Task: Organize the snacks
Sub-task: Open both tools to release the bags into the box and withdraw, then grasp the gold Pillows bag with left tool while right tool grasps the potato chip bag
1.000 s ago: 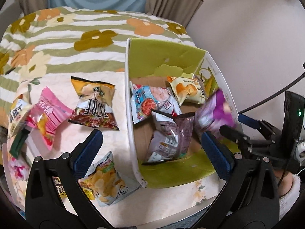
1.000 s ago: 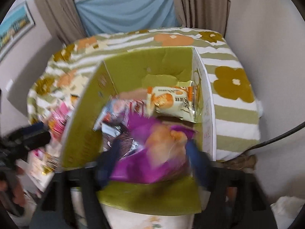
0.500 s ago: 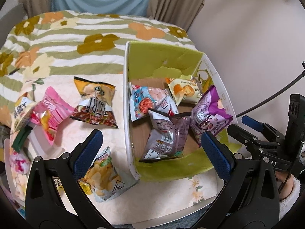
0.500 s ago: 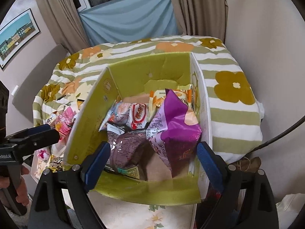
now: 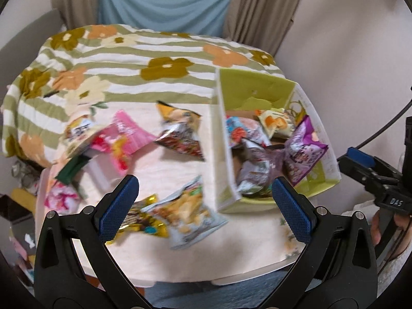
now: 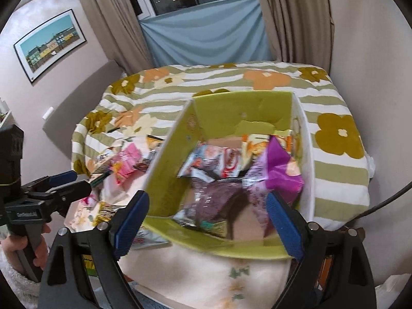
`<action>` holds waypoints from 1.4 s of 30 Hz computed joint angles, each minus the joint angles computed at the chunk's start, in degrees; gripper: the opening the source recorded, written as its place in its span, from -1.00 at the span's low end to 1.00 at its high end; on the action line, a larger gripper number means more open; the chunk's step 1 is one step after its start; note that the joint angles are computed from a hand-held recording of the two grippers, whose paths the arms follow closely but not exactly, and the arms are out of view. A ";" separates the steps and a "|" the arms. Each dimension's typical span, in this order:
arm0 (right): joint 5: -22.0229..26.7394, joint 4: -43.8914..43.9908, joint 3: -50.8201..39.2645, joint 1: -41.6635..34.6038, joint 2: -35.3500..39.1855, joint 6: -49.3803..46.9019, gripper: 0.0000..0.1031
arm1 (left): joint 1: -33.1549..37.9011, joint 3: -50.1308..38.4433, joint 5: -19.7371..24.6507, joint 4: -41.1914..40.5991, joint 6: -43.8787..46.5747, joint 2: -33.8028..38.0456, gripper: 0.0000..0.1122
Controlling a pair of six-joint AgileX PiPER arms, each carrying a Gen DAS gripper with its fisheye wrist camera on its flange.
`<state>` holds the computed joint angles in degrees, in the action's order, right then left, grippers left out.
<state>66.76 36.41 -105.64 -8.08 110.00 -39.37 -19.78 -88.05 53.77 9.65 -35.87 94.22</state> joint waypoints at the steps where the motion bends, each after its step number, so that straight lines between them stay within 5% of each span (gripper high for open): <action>1: -0.94 -0.07 1.70 0.67 -1.50 -0.27 0.75 | 0.72 1.46 -0.40 -0.11 0.57 -1.17 0.82; 8: -8.69 -1.33 13.82 7.30 -10.42 2.83 0.76 | 9.19 10.66 -2.28 -7.61 14.60 -8.07 0.82; 19: -21.14 -12.56 25.30 22.66 -14.52 21.01 0.75 | 21.46 20.03 -2.65 -24.91 52.02 -10.21 0.82; 30: -32.05 -27.60 32.50 34.40 -12.97 38.72 0.75 | 26.46 19.57 -1.30 -33.19 78.73 0.42 0.69; 42: -35.31 -37.93 32.46 38.30 -5.07 47.92 0.75 | 25.42 14.33 -2.42 -33.08 87.22 14.24 0.31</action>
